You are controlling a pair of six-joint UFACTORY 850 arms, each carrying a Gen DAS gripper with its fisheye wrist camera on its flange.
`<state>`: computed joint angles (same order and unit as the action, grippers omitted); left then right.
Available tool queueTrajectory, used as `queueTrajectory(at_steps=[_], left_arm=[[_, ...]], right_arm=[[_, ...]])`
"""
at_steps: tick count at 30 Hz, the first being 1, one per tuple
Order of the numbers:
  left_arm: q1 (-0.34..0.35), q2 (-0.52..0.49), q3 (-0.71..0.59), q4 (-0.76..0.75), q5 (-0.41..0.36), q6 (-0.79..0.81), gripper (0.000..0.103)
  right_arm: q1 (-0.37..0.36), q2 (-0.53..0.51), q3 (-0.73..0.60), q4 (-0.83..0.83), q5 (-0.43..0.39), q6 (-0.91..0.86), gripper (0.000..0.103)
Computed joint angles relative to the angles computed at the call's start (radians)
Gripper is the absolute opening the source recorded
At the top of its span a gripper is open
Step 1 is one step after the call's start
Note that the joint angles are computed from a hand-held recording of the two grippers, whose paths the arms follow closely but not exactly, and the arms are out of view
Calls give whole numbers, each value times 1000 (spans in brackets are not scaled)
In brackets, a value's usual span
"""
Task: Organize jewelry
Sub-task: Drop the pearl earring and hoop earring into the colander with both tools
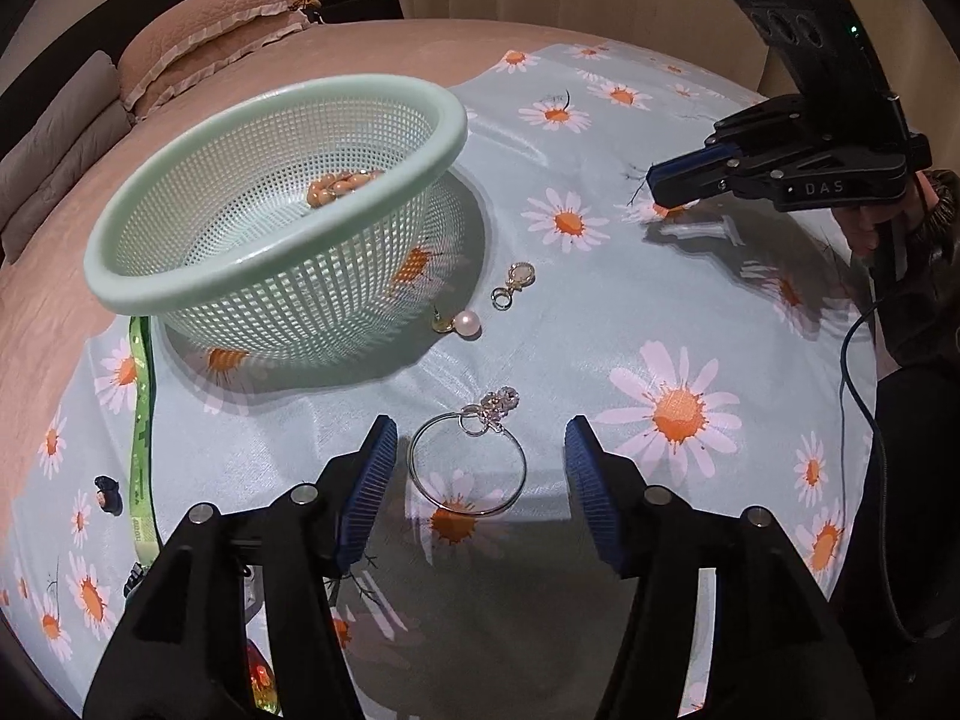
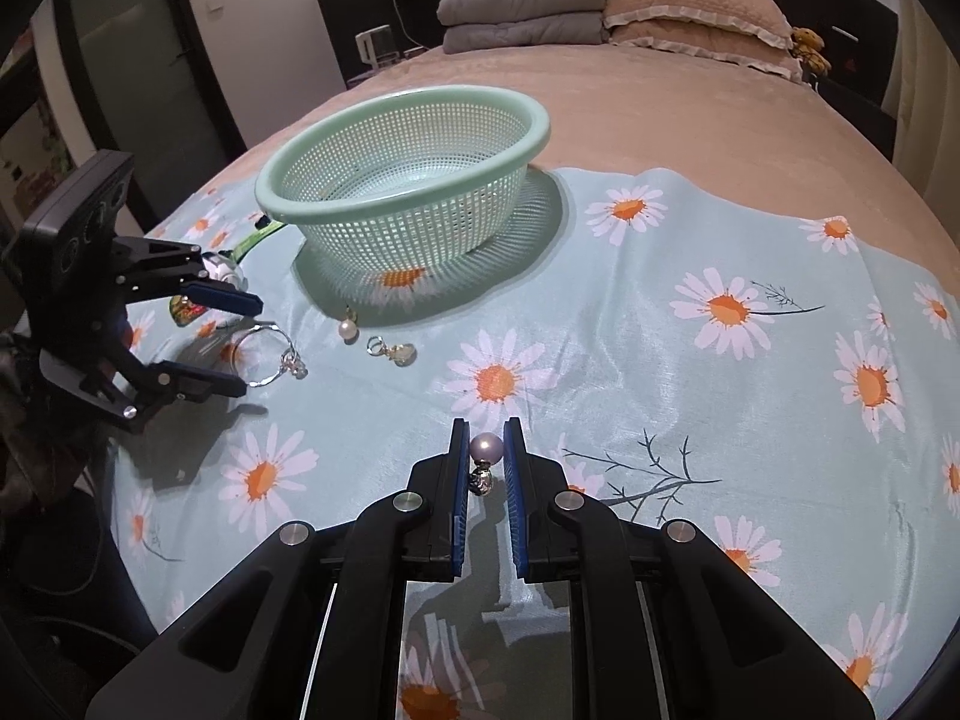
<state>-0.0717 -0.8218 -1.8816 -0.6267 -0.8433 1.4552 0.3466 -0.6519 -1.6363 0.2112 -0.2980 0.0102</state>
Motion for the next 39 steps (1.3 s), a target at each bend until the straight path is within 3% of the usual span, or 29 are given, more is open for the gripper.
queueTrajectory(at_steps=[3, 5, 15, 23, 28, 35, 37, 39], left_arm=[[-9, -27, -25, 61, -1, -49, 57], [-6, -28, -30, 69, -15, -63, 45], [1, 12, 14, 66, 6, -93, 44], [15, 86, 50, -21, 51, -44, 44], [11, 66, -37, -75, 47, -30, 44], [-3, -64, -269, -67, 13, -102, 45], [-4, -112, -342, -51, -25, -134, 46], [-8, -115, -333, -42, 8, -147, 52]], right_arm=[[0, -1, -2, 14, -3, -19, 11], [0, 0, -1, 11, -2, -14, 11], [6, 24, 5, -51, -4, 35, 11], [26, 46, -58, -144, 7, 81, 11], [33, -11, -202, -122, -24, -3, 11], [17, -183, -503, -109, -132, -62, 11], [7, -247, -604, -43, -160, -113, 12], [-5, -314, -699, 69, -200, -208, 19]])
